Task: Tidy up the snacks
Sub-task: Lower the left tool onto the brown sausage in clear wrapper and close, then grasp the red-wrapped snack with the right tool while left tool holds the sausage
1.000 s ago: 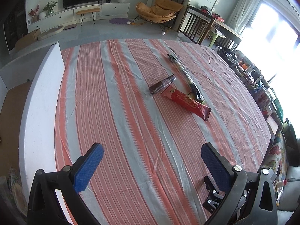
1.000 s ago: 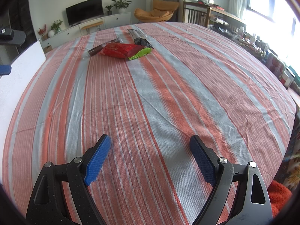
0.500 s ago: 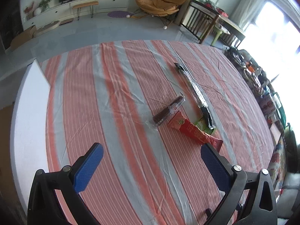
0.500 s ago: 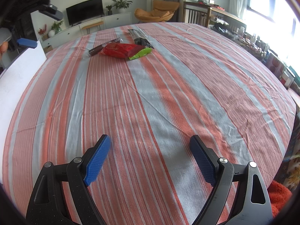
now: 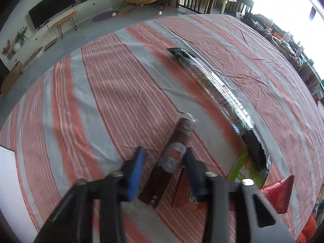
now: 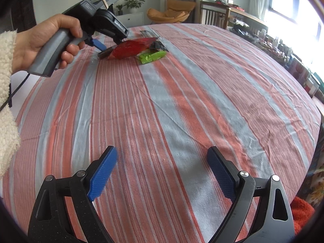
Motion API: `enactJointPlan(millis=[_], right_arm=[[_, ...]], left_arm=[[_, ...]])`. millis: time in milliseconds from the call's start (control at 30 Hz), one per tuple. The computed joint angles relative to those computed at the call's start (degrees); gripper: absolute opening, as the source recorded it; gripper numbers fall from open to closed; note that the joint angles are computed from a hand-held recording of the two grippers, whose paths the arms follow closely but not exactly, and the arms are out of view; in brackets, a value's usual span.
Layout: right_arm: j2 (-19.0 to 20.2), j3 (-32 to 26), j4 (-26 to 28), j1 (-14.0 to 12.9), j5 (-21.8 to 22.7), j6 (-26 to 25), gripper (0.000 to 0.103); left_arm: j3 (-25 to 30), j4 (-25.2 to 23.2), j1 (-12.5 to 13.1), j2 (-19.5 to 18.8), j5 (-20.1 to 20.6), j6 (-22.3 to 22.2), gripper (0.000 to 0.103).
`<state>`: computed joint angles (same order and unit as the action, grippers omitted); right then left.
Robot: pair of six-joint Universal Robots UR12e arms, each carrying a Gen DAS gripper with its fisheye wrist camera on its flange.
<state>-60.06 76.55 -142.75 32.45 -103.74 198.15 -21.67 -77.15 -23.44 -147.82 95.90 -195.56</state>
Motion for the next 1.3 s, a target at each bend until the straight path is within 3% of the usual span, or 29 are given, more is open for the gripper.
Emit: enactJointPlan(millis=[133, 267, 400, 633, 767, 933, 1000, 1033, 1067, 1100, 1200, 1233, 1300], right_arm=[[0.0, 0.0, 0.0, -0.1, 0.1, 0.0, 0.093], [-0.1, 0.1, -0.2, -0.1, 0.2, -0.2, 0.093], [-0.1, 0.1, -0.2, -0.1, 0.2, -0.1, 0.093], [-0.1, 0.1, -0.2, -0.1, 0.2, -0.2, 0.093], [-0.1, 0.1, -0.2, -0.1, 0.2, -0.1, 0.093], [-0.1, 0.2, -0.2, -0.1, 0.2, -0.2, 0.093], [-0.1, 0.2, -0.3, -0.2, 0.4, -0.2, 0.093], [-0.3, 0.4, -0.5, -0.3, 0.8, -0.2, 0.093], [-0.5, 0.8, -1.1, -0.5, 1.9, 0.2, 0.093], [-1.1, 1.6, -2.2, -1.1, 4.3, 1.3, 0.093], [-2.5, 3.2, -5.7, -4.0, 13.9, 6.3, 0.091], [-2.1, 2.0, -5.0, -4.4, 13.7, 5.6, 0.091], [-0.3, -3.0, -2.2, -4.8, 12.7, -0.7, 0.091]], left_arm=[[-10.1, 5.5, -0.4, 5.2, 4.2, -1.6, 0.017], [-25.6, 12.5, 0.3, 13.8, 4.1, -9.6, 0.017], [-37.7, 16.0, -0.4, 21.1, 6.2, -13.6, 0.017], [-51.8, 20.8, -2.7, 30.1, 8.8, -18.0, 0.017], [-55.0, 23.5, -4.0, 31.7, 9.8, -21.1, 0.017], [-55.9, 26.5, -4.7, 31.6, 12.0, -20.2, 0.019], [-56.0, 28.1, -4.8, 31.3, 12.6, -18.7, 0.03], [-56.1, 28.4, -5.0, 31.2, 13.2, -17.8, 0.041], [-55.3, 27.8, -5.2, 30.6, 14.7, -17.5, 0.052], [-55.2, 27.6, -5.4, 30.5, 16.0, -17.7, 0.056], [-57.0, 30.2, -4.8, 31.5, 14.0, -19.5, 0.057], [-57.1, 30.1, -4.7, 31.6, 13.8, -19.6, 0.056], [-57.1, 29.8, -4.8, 31.6, 14.3, -19.1, 0.051]])
